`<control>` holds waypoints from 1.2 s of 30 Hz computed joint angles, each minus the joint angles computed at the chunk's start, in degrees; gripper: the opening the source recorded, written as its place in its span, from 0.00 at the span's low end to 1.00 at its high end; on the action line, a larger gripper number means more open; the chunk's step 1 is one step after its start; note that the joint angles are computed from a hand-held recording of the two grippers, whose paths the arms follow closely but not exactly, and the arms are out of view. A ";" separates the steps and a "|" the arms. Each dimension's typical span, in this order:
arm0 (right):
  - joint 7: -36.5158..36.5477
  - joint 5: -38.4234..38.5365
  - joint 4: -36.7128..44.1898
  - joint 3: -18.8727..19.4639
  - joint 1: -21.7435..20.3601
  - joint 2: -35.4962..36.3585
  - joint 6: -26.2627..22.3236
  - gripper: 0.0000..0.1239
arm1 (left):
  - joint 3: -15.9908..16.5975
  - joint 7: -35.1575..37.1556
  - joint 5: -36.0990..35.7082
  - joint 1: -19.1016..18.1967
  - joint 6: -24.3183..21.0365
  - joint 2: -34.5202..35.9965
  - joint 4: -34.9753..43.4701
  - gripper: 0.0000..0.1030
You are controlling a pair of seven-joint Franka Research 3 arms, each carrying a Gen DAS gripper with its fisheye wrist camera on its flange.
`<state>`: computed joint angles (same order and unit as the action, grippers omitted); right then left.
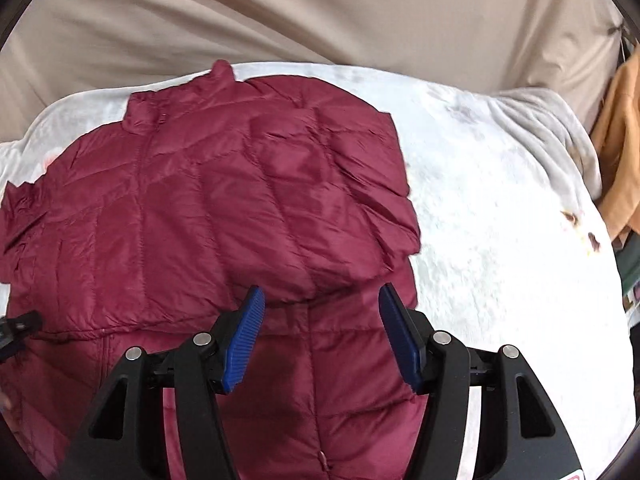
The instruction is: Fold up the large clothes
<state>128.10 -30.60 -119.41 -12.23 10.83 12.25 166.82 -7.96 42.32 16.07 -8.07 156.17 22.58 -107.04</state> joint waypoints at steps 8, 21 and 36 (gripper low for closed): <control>-2.59 3.35 -1.20 0.81 -1.11 -0.13 1.09 0.47 | 0.34 -0.70 3.36 -1.06 2.69 2.54 3.07 0.28; -12.24 17.78 1.23 2.64 -4.46 3.54 4.76 0.48 | 4.14 -2.27 4.60 -1.32 3.16 5.07 8.21 0.08; -24.83 35.57 9.28 4.05 -6.03 10.13 5.18 0.52 | -21.56 24.45 -23.29 19.43 14.13 9.60 5.59 0.15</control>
<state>103.27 4.98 -110.14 -8.18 4.80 22.38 171.99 -29.53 66.77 -7.22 11.36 170.30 32.18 -101.45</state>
